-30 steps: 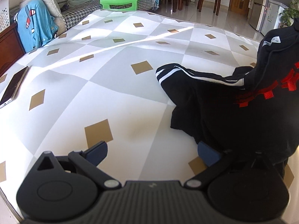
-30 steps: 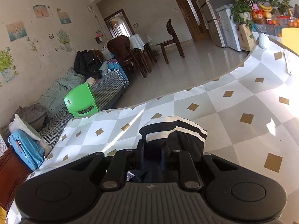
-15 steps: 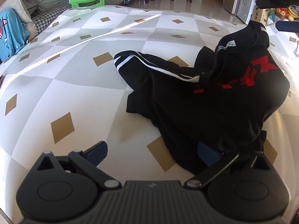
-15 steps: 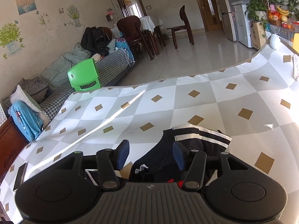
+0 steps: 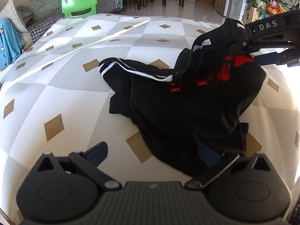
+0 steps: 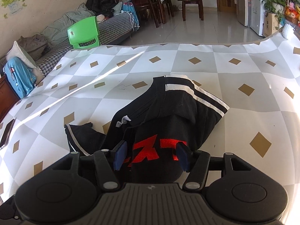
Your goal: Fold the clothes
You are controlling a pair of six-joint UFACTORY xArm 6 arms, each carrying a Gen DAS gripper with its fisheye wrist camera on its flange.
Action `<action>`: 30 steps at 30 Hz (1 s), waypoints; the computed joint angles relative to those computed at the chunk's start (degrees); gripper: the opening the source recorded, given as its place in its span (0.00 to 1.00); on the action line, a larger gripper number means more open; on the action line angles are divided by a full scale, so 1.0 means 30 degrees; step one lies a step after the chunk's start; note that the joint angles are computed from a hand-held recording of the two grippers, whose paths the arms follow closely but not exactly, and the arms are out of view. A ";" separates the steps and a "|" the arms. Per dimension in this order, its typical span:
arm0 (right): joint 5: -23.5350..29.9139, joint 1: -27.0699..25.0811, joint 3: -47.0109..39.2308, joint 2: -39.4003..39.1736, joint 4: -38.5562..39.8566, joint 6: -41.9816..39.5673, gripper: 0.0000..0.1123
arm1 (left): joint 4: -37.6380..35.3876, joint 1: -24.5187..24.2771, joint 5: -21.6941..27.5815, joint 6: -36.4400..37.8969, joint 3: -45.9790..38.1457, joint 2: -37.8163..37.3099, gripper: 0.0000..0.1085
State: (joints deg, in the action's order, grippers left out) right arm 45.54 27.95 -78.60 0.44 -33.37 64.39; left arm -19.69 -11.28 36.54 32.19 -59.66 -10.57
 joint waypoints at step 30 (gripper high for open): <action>-0.2393 0.0811 0.1588 -0.0236 0.9176 -0.6894 0.26 | 0.0860 0.1180 0.1064 0.1209 0.2264 -0.2116 0.95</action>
